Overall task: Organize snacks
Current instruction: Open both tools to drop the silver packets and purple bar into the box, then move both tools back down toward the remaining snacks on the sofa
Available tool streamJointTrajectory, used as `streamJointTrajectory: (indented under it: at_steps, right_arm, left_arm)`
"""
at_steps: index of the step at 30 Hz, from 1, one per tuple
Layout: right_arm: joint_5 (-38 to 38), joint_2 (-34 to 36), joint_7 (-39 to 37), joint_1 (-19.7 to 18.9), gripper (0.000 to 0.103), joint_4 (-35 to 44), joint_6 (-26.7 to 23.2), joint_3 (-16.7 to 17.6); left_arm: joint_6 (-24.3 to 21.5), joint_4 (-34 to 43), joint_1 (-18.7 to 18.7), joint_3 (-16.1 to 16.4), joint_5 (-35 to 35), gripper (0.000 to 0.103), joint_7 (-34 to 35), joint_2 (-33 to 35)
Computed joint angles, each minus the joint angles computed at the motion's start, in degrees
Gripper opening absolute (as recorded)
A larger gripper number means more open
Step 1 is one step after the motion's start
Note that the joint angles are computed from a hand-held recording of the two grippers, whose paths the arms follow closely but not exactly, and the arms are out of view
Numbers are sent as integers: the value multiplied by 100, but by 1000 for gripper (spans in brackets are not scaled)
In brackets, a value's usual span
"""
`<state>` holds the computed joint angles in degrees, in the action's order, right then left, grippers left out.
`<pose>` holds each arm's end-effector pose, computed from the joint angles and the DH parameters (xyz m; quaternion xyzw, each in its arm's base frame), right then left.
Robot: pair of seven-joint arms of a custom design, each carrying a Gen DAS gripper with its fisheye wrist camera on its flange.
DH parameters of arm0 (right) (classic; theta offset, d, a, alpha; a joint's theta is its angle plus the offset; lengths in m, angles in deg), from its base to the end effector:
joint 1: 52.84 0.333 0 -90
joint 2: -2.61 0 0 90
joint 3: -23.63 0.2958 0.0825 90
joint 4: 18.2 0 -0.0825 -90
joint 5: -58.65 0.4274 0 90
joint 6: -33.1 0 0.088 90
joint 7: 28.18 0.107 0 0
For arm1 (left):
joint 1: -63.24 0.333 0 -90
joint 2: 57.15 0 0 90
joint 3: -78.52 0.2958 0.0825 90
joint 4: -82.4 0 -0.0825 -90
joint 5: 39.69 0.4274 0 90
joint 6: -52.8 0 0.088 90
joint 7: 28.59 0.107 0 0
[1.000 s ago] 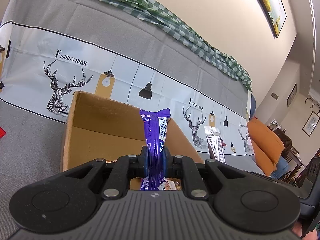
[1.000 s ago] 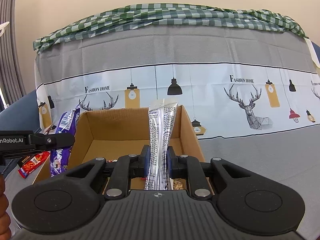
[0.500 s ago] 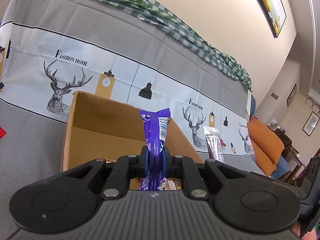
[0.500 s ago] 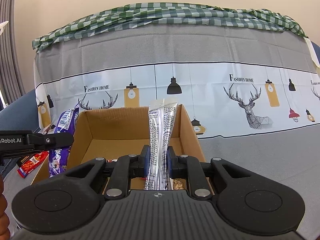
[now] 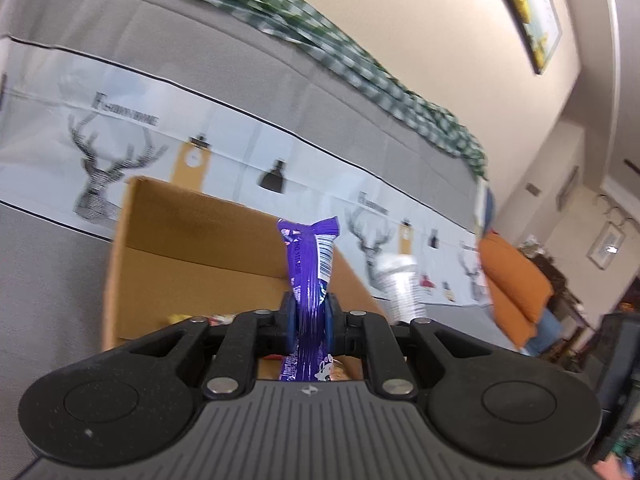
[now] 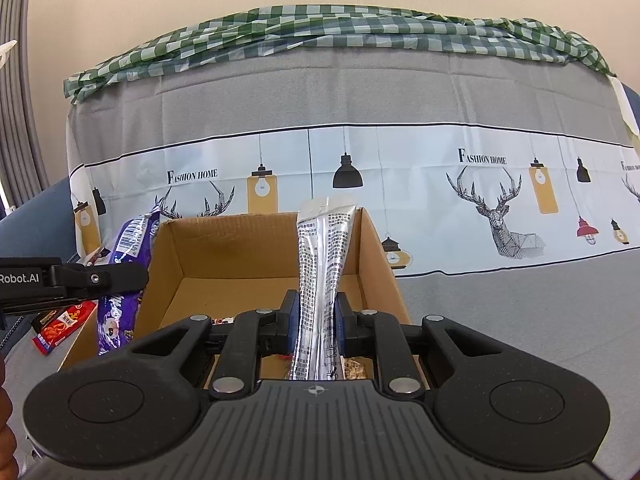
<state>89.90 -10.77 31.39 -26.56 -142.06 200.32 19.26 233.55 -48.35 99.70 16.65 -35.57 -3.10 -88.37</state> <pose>0.5474 0.1821 0.5731 -0.7344 0.4681 -0.2242 0.4374 0.4732 -0.3104 0.5428 -0.6803 0.4676 -0.5137 0.2337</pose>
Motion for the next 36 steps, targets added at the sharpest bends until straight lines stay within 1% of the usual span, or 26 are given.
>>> streamJointTrajectory:
  at_steps: [1, 2, 3, 4, 5, 10, 13, 17, 20, 23, 30, 33, 36]
  right_arm:
    - [15, 6, 35, -4, 27, 18, -64, -5]
    - [-33, 9, 125, -47, 41, 19, -76, 29]
    - [-114, 16, 237, -99, 49, 18, -46, 74]
    - [-104, 12, 270, -97, 57, 9, 12, 74]
    - [-56, 7, 268, -71, 59, 1, 54, 49]
    - [-95, 20, 403, -98, 60, 17, -21, 41]
    - [-106, 21, 455, -102, 60, 16, -32, 44]
    - [-75, 35, 530, -86, 60, 45, -84, 64]
    - [141, 50, 418, 17, 60, 94, -120, 39]
    - [350, 88, 269, 116, 60, 156, -107, 64]
    - [964, 230, -206, 355, 60, 376, -168, 218]
    - [1204, 277, -335, 421, 60, 453, -194, 337]
    - [1343, 326, -347, 476, 61, 522, -248, 482]
  left_arm:
    - [31, 5, -39, 23, 30, 33, 54, 56]
    - [55, 10, -6, -10, 43, 38, 61, 38]
    - [50, 16, 46, -55, 35, 40, 46, -14]
    - [40, 22, 63, -71, 22, 40, 46, -25]
    - [35, 18, 64, -73, 0, 40, 35, -23]
    - [-156, -13, 9, -13, -6, 40, -36, -107]
    - [-422, -31, -37, 64, 94, 40, -132, -218]
    - [-853, -213, -160, 302, 268, 40, -460, -601]
    - [-1304, -429, -306, 584, 362, 40, -755, -928]
    - [-1842, -667, -508, 961, 465, 40, -928, -1149]
    - [-3258, -1068, -953, 1894, 750, 40, -961, -1301]
    - [-3462, -1254, -1060, 2245, 951, 41, -963, -1331]
    - [-3640, -1295, -1026, 2435, 1364, 43, -857, -1244]
